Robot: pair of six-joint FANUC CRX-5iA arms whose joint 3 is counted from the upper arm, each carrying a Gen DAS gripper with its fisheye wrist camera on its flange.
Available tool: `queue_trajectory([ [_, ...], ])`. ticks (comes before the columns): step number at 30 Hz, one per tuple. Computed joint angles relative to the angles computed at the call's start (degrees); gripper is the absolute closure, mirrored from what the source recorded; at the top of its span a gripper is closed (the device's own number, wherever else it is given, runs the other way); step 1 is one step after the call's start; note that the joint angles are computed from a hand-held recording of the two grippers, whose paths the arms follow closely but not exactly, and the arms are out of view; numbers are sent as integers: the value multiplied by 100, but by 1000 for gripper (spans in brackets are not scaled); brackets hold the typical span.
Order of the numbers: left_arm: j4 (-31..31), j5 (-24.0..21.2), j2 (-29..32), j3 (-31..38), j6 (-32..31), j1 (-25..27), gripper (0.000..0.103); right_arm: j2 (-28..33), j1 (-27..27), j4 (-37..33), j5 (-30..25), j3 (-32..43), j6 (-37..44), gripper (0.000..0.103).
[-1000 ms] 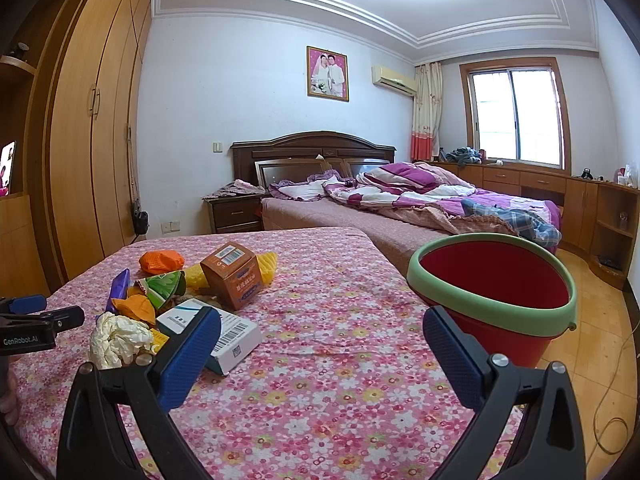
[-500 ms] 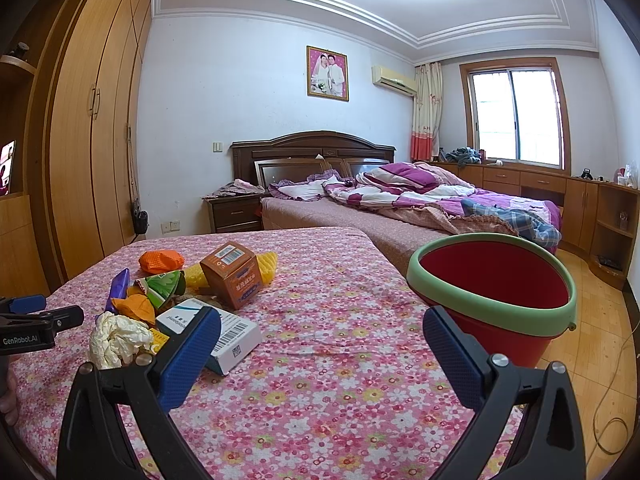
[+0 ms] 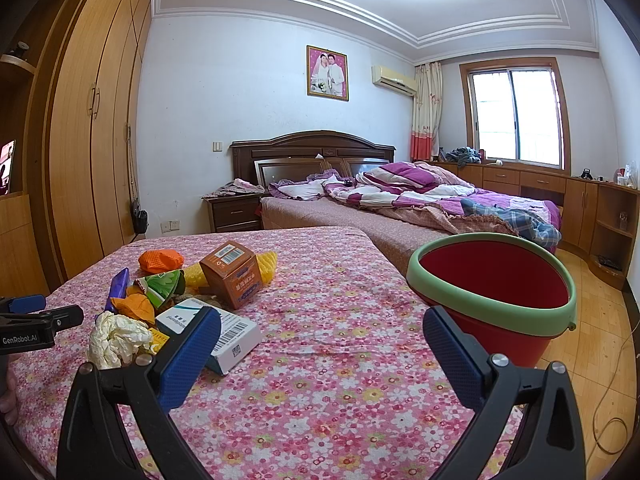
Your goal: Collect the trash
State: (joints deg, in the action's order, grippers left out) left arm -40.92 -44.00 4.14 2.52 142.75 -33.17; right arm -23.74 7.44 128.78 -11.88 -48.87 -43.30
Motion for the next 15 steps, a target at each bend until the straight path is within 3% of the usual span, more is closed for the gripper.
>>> queue_trajectory([
  [15,6,2,0,0,-2,2,10,2,-22,51,19,8,-44,0],
])
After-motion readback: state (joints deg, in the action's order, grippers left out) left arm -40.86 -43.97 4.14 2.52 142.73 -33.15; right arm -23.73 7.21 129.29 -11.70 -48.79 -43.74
